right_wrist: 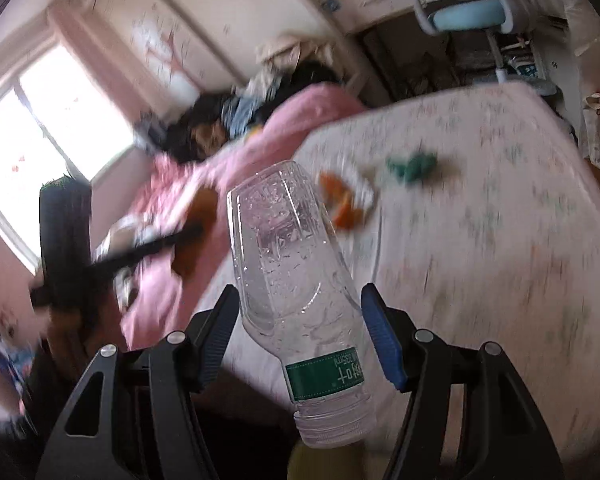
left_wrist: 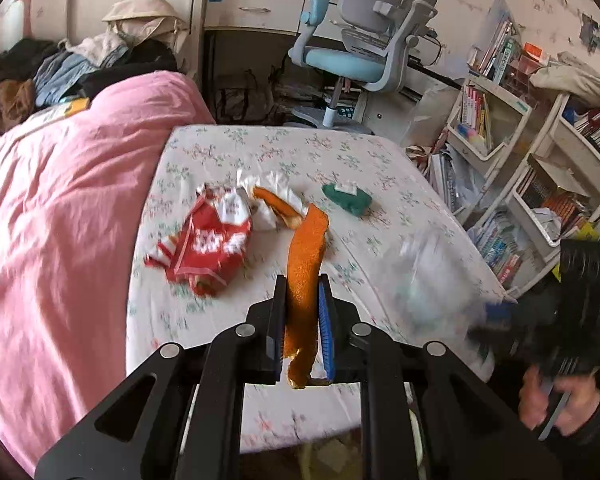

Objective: Collect trash

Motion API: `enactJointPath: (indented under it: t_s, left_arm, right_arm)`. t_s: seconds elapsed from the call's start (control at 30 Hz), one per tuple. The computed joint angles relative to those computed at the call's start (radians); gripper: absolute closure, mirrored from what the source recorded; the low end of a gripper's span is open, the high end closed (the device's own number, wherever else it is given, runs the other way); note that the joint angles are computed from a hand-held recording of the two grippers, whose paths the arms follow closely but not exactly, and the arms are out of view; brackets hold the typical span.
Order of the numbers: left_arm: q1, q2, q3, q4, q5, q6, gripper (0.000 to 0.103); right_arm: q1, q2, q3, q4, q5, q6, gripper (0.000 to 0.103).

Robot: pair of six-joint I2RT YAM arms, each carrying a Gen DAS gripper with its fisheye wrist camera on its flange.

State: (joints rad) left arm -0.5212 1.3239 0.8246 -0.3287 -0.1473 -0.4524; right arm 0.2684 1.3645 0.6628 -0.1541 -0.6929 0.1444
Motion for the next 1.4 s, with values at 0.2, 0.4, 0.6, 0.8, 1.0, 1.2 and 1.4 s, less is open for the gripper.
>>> enactJointPath:
  t_s: [0.2,0.4,0.6,0.8,1.0,1.2,1.4]
  left_arm:
    - [-0.139,-0.046,-0.075,-0.032,-0.057,-0.112,0.089]
    - [-0.333,0.008,-0.105,-0.066,-0.133,-0.255,0.088]
    - [-0.455,0.152,-0.072,-0.087,-0.073,-0.305,0.088]
    - [-0.523,0.257,0.002,-0.142,-0.081,-0.268,0.071]
    - [-0.464,0.179,-0.046,-0.171,-0.176,-0.389,0.044]
    - [-0.408,0.122,-0.083,-0.194,-0.201,-0.461,0.043]
    - [-0.377,0.122,-0.083,-0.195,-0.211,-0.464,0.041]
  right_arm:
    - [0.086,-0.138,-0.134,-0.142,0.097,-0.106,0.042]
    - [0.118,-0.210,-0.199,-0.173,0.164,-0.121,0.044]
    - [0.023,-0.384,-0.269,-0.082,0.144,-0.030,0.030]
    - [0.048,-0.359,-0.290,0.010,0.206,0.042,0.029]
    - [0.066,-0.388,-0.298,0.016,0.247,0.040,0.027]
    - [0.083,-0.371,-0.304,0.039,0.269,0.046,0.027]
    - [0.097,-0.385,-0.310,0.042,0.289,0.049,0.027]
